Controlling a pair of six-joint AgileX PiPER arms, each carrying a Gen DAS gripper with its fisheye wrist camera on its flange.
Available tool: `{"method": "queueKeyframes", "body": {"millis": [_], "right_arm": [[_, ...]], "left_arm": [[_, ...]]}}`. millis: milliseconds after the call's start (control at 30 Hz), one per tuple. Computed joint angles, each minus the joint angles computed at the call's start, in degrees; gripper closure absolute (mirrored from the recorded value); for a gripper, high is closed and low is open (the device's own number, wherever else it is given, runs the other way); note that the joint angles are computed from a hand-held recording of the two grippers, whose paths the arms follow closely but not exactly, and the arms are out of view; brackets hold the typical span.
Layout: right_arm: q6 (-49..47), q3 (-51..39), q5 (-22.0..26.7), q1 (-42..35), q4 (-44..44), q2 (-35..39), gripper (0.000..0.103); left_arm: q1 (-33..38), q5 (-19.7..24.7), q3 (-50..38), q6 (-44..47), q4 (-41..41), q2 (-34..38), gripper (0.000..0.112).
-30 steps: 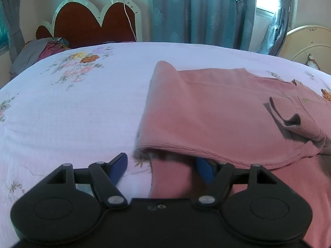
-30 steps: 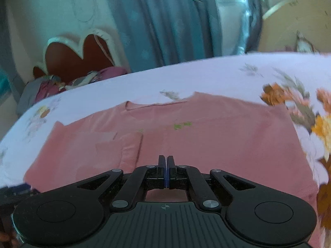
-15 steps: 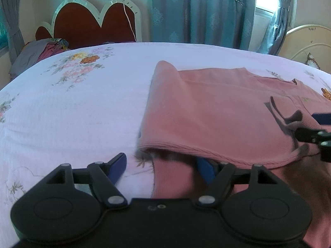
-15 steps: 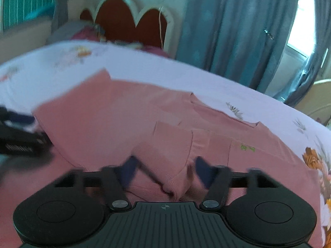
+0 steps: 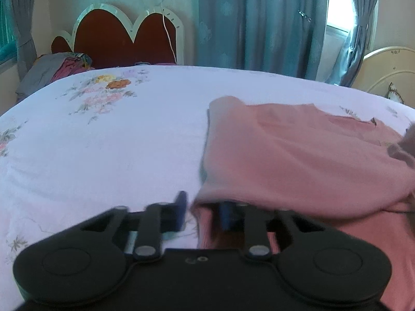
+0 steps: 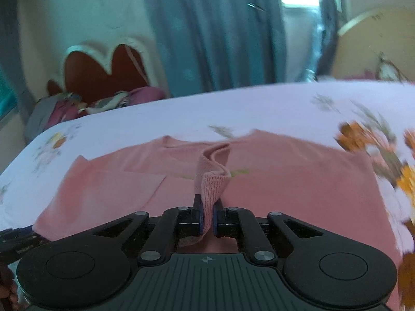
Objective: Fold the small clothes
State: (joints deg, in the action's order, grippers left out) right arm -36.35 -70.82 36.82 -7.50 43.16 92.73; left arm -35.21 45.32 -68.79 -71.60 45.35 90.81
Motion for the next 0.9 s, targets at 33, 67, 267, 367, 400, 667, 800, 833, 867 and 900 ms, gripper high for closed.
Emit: {"method": "queueKeyframes", "body": {"millis": [33, 67, 267, 367, 400, 667, 800, 833, 867, 900], "right_arm": [[0.46, 0.23, 0.89, -1.13, 0.66, 0.39, 0.097], [1.33, 0.49, 2.14, -2.16, 0.86, 0.94, 0.097], [2.87, 1.74, 6.98, -7.42, 0.50, 0.39, 0.094], [2.56, 1.70, 5.08, -8.29, 0.34, -1.22, 0.045], [1.16, 2.11, 3.57, -8.55, 1.01, -2.01, 0.037], [2.56, -4.60, 2.66, -4.48, -1.62, 5.85, 0.038], [5.63, -6.22, 0.86, -2.13, -3.05, 8.97, 0.040], [5.32, -6.49, 0.99, -1.82, -2.89, 9.21, 0.048], [5.20, -6.85, 1.50, -1.39, -3.12, 9.33, 0.067], [5.17, -7.04, 1.71, -0.93, -3.56, 9.29, 0.076]], "left_arm": [[-0.06, -0.04, 0.07, -0.11, 0.09, 0.05, 0.099], [-0.18, 0.08, 0.18, -0.12, 0.20, 0.15, 0.099], [2.05, -1.60, 0.92, 3.91, -4.26, -1.15, 0.099], [3.85, -2.95, 1.49, 8.58, -10.11, -3.53, 0.089], [4.37, -2.94, 1.68, 9.94, -11.88, -4.49, 0.082], [6.05, -4.44, 0.24, 11.12, -15.90, -7.80, 0.061], [8.39, -5.74, -6.08, 13.70, -17.47, -1.35, 0.061], [9.21, -5.99, -8.16, 14.95, -18.58, 0.87, 0.063], [9.69, -6.12, -9.78, 15.79, -19.77, 2.57, 0.063], [10.37, -6.31, -11.48, 16.43, -20.82, 4.44, 0.063]]}}
